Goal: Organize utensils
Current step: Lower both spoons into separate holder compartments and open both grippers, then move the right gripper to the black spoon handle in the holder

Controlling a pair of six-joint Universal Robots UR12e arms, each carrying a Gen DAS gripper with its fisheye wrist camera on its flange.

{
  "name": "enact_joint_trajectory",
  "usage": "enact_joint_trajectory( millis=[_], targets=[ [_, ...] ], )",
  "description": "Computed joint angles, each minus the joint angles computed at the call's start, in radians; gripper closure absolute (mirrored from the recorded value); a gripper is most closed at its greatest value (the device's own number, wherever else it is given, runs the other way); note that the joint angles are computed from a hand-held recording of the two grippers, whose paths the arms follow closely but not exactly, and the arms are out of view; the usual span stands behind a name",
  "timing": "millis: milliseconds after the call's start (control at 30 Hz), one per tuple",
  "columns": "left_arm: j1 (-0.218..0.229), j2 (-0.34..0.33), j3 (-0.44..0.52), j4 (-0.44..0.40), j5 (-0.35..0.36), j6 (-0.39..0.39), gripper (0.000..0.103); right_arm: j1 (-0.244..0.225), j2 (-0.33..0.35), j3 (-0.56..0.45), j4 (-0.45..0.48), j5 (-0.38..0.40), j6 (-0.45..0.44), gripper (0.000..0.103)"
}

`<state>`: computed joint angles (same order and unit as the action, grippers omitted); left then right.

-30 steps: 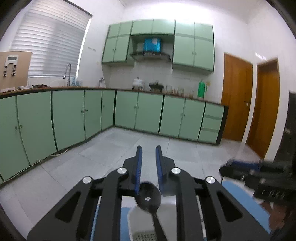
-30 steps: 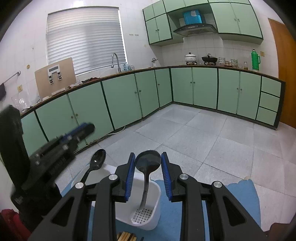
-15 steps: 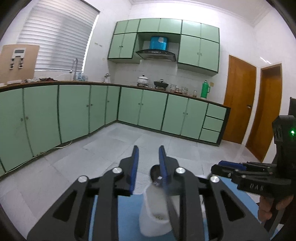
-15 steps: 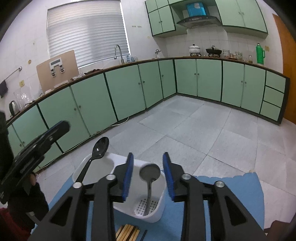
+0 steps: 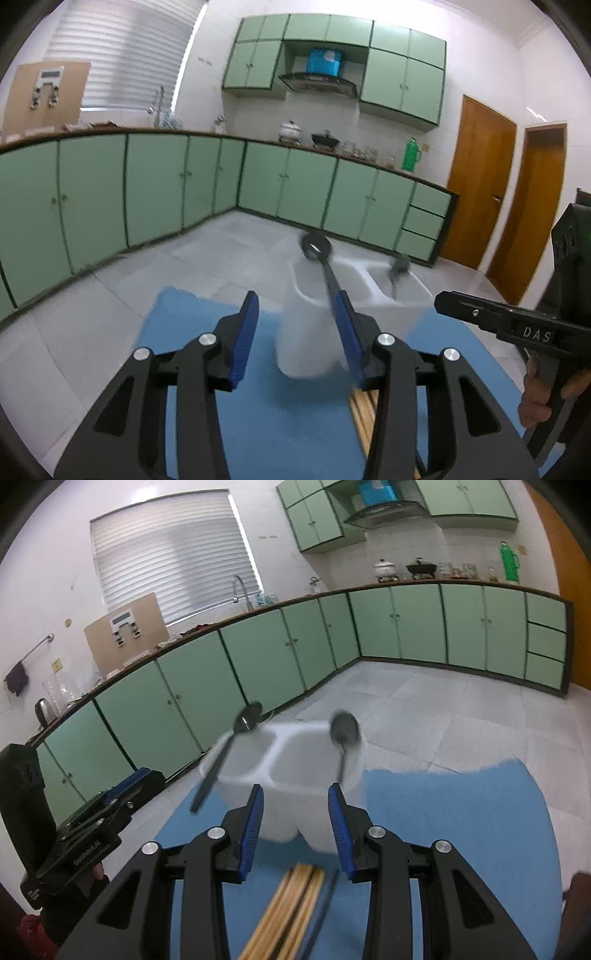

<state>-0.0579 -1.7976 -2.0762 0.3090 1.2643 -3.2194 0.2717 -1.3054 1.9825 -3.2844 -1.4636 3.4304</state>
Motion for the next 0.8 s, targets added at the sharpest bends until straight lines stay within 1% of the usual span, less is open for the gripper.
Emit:
enact_joint_trajectory(
  millis=[133, 300, 400, 700, 767, 800],
  targets=[
    [-0.012, -0.004, -0.013, -0.013, -0.027, 0.013, 0.061, -0.009, -0.025, 0.05, -0.014, -0.01, 0.041, 0.067],
    [-0.023, -0.019, -0.002, -0.048, -0.037, -0.011, 0.061, -0.021, -0.042, 0.084, -0.01, -0.016, 0.059, 0.067],
    [-0.022, -0.026, 0.006, -0.066, -0.045, -0.035, 0.063, -0.021, -0.042, 0.087, -0.008, -0.022, 0.054, 0.067],
    [-0.026, -0.024, 0.019, -0.079, -0.039, -0.017, 0.063, -0.007, -0.026, 0.076, -0.009, -0.029, 0.03, 0.067],
    [-0.026, -0.024, 0.025, -0.091, -0.041, -0.009, 0.065, -0.005, -0.024, 0.072, -0.004, -0.029, 0.029, 0.067],
    [-0.026, -0.024, 0.027, -0.095, -0.044, -0.006, 0.068, -0.004, -0.024, 0.071, -0.002, -0.031, 0.026, 0.067]
  ],
)
